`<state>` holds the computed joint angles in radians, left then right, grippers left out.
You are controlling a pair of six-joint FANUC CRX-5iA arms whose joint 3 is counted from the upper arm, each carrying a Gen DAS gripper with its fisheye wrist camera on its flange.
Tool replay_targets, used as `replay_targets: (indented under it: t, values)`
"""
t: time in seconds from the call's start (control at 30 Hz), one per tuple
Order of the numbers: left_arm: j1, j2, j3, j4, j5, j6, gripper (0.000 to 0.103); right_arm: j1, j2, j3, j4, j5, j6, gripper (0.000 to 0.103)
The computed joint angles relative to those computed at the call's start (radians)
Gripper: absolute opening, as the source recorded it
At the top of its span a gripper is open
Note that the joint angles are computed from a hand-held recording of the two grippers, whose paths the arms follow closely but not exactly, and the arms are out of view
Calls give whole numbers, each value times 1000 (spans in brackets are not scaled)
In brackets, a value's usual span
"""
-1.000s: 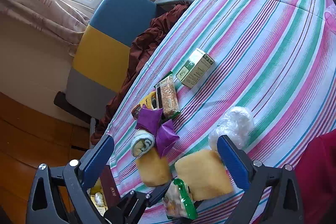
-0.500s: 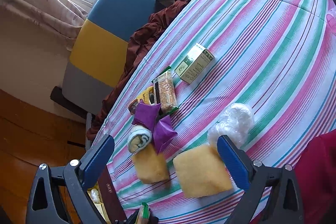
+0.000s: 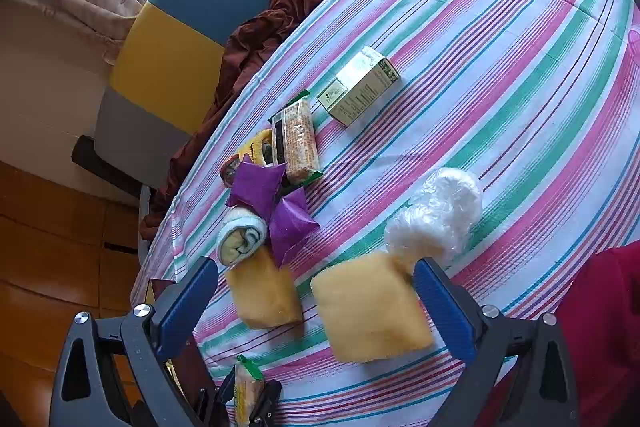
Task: Organize objects
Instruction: 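Grasp the flat yellow sponge with the right tool while the left tool holds the cracker packet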
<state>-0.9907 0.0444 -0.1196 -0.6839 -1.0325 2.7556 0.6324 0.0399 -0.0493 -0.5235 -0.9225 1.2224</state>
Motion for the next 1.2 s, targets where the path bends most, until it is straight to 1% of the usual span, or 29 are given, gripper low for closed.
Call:
replay_targets:
  t: [0.1,0.2,0.4,0.5,0.6,0.67,0.7,0.73,0.77,0.87,0.97,1.03,1.2]
  values:
    - [-17,-4,-5,-23,-6,18,51,11,9,6,31,-17,-28,100]
    - [-17,-5,-8,-27,0,26,51,25,38,35,67,-73,-51,100]
    - [-17,-4,-10,-32,8,35,51,82,104,100,156,-194,-35,94]
    - [-16,-3,-11,-33,13,39,51,115,119,111,210,-226,-40,93]
    - [-16,-2,-12,-34,17,44,51,139,129,114,256,-246,-55,88]
    - [-15,-2,-13,-34,20,46,51,160,140,115,304,-265,-83,77]
    - [-16,-1,-13,-35,20,47,51,174,145,114,337,-274,-102,73]
    - [-15,-2,-13,-35,21,47,51,192,150,110,379,-282,-122,64]
    - [-15,-2,-14,-34,22,47,51,212,154,106,421,-290,-136,60]
    - [-15,-1,-14,-35,22,47,51,269,176,102,521,-320,-138,57]
    - [-13,-2,-15,-35,23,46,51,318,215,105,610,-362,-146,57]
    - [-15,-2,-15,-36,21,45,51,330,226,105,630,-371,-154,58]
    - [-17,-5,-16,-37,20,47,51,327,227,104,628,-375,-160,60]
